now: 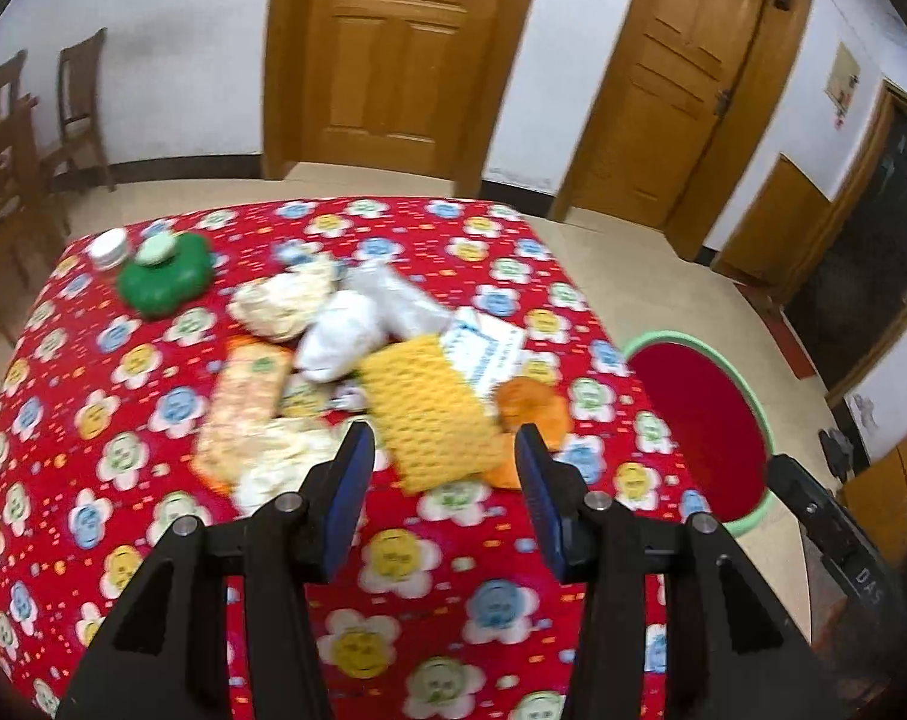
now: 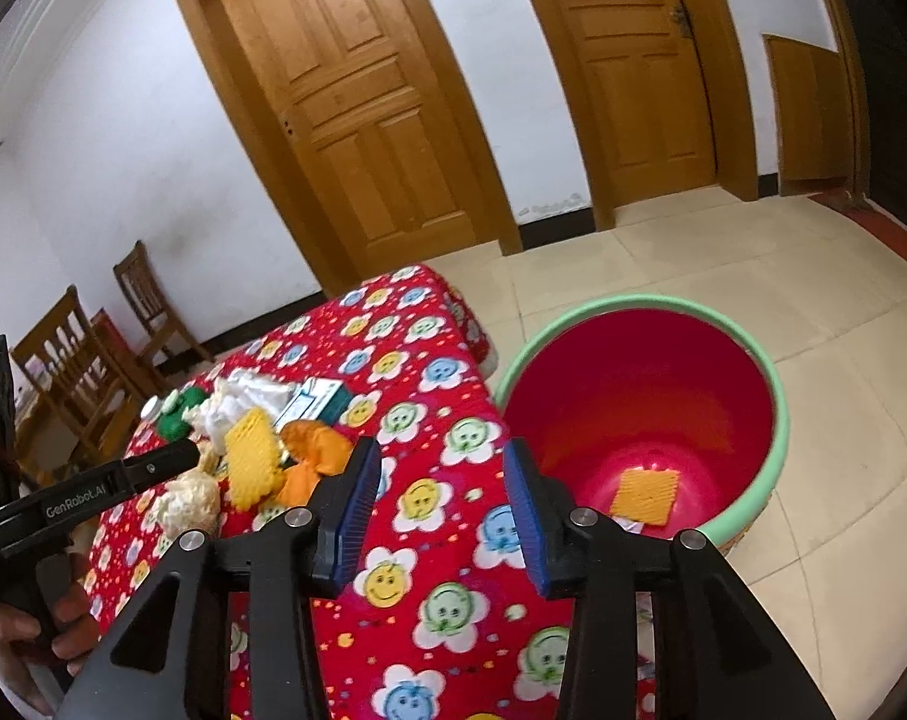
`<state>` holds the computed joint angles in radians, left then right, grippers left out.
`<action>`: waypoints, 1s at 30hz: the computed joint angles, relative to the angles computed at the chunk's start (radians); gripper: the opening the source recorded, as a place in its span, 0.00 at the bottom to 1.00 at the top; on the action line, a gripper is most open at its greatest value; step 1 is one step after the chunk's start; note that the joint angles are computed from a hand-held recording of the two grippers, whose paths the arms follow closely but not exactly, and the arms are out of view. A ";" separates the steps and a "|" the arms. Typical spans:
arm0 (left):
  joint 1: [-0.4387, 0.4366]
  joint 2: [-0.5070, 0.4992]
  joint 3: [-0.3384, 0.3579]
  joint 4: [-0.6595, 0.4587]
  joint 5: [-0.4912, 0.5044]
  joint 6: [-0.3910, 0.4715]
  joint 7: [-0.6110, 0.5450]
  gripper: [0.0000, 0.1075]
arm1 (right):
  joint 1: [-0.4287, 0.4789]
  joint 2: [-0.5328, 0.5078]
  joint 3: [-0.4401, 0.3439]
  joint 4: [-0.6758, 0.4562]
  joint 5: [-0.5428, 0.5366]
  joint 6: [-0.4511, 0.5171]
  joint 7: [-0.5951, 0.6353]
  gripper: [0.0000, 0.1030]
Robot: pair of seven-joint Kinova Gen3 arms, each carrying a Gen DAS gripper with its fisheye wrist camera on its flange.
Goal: Collect trash
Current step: 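Grasp the orange bow cloth with the right tool while the left tool grasps crumpled cream paper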
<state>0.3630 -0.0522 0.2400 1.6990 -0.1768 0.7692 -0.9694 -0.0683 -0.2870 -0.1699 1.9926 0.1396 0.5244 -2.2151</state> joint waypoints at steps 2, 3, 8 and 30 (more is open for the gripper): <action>-0.011 -0.009 -0.008 0.016 -0.012 0.004 0.013 0.45 | -0.005 0.012 -0.007 -0.008 0.001 0.005 -0.001 0.43; -0.016 -0.010 -0.009 0.021 -0.019 0.008 0.022 0.45 | -0.010 0.018 -0.011 -0.012 0.002 0.007 -0.002 0.43; -0.046 -0.020 -0.024 0.052 -0.015 0.016 0.043 0.47 | -0.035 0.057 -0.019 -0.038 0.013 0.021 -0.006 0.45; -0.103 -0.002 -0.081 0.139 0.212 -0.061 -0.148 0.49 | -0.198 0.321 0.054 -0.177 -0.096 0.032 0.152 0.55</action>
